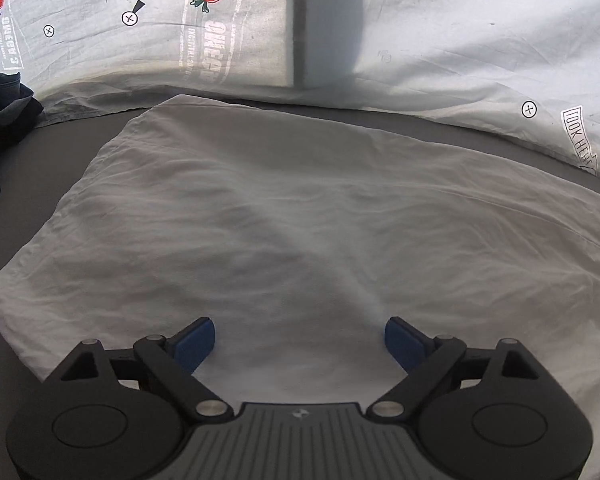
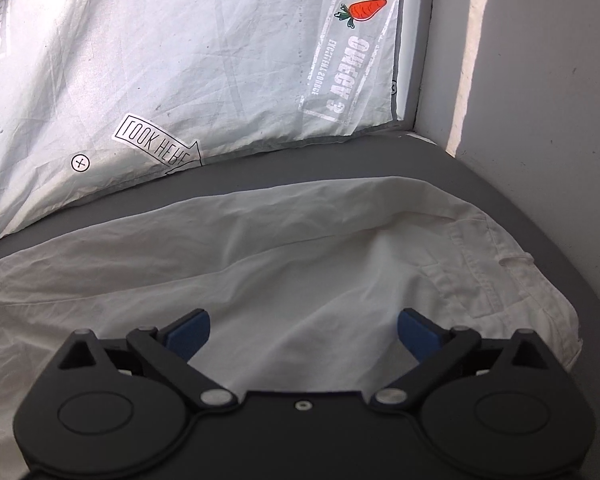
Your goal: Fold clothes
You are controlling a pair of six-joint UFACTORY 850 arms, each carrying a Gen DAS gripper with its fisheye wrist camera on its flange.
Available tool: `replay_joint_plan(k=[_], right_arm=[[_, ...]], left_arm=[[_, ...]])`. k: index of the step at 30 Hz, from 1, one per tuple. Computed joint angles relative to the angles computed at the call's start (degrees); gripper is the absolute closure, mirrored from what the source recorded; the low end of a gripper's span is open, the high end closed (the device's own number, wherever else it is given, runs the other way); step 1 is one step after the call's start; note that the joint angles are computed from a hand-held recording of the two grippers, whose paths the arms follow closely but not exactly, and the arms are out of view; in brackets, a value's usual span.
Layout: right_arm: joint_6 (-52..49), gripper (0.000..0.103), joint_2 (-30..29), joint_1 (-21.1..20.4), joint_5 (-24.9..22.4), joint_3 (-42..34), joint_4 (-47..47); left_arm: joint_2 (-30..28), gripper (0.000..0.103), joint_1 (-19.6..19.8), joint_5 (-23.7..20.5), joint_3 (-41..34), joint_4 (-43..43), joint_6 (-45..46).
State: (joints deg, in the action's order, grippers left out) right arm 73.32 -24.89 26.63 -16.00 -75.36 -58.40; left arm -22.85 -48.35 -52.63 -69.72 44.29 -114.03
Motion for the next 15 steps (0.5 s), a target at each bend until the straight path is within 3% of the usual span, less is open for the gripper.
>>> replay_joint_plan(k=[4,8,15], right_arm=[[7.6,0.001,6.3,0.9,0.8,8.6,-7.3],[12.9,0.001,12.0,1.9,1.4,16.8,-13.8],[7.4,0.001,15.7,5.5,0.7,22.6,-13.8]], left_arm=[[0.9,0.010,-3.7,-1.8,1.8,-3.1,-0.5],[2.5,0.008,-5.0,-0.4,4.3,-5.1,-4.5],[1.3,0.000,-6.3,-1.2,4.6,-4.6,-6.7]])
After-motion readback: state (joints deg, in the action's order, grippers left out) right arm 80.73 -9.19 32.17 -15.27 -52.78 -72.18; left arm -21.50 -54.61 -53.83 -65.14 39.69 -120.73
